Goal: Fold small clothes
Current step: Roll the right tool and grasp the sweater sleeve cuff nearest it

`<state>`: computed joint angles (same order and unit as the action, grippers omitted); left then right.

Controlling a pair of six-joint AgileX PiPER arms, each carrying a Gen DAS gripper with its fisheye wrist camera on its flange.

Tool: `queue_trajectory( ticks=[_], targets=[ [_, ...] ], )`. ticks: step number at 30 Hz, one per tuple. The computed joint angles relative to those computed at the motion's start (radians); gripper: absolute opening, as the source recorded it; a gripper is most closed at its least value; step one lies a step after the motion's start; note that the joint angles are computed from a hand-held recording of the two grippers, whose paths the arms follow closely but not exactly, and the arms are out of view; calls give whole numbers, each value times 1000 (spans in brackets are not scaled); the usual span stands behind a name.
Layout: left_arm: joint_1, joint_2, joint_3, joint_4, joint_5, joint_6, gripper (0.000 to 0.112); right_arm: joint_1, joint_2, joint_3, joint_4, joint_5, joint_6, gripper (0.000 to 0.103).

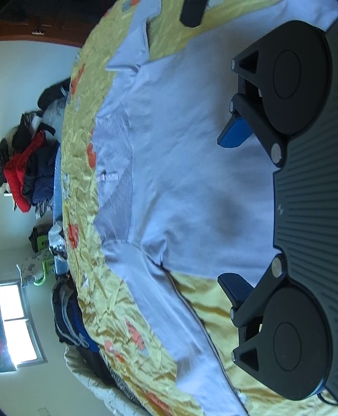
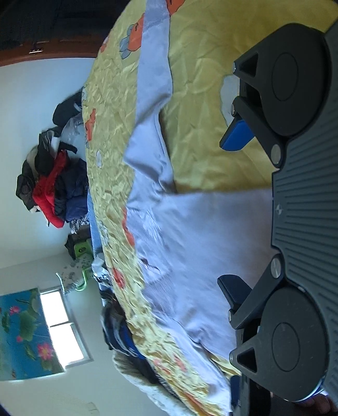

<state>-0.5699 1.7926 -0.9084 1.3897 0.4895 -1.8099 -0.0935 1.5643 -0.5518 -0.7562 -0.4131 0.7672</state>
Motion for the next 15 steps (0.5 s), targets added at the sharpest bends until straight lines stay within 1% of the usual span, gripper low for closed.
queue_trajectory(
  ticks=[2, 3, 4, 6, 8, 10, 12, 13, 14, 15],
  targets=[
    [6, 3, 5, 55, -21, -50, 103, -85, 56, -51, -153, -48, 147, 103],
    [5, 7, 4, 74, -21, -71, 103, -123, 82, -73, -198, -74, 200, 103],
    [6, 11, 3, 93, -23, -91, 103, -175, 122, -100, -232, -120, 251, 103],
    [18, 18, -4, 97, -45, -84, 103, -249, 190, -144, -238, -179, 299, 103],
    [32, 29, -24, 46, -69, -24, 103, -316, 257, -194, -231, -223, 343, 103],
    [45, 37, -39, 11, -91, 11, 103, -360, 310, -235, -209, -240, 367, 102],
    [53, 39, -46, 14, -104, 3, 103, -414, 381, -290, -199, -274, 409, 99],
    [57, 38, -46, 32, -111, -17, 103, -439, 413, -311, -201, -306, 429, 101],
    [60, 35, -43, 62, -119, -49, 103, -469, 449, -332, -196, -364, 443, 100],
    [65, 32, -42, 90, -128, -76, 103, -482, 472, -351, -189, -381, 449, 102]
  ],
)
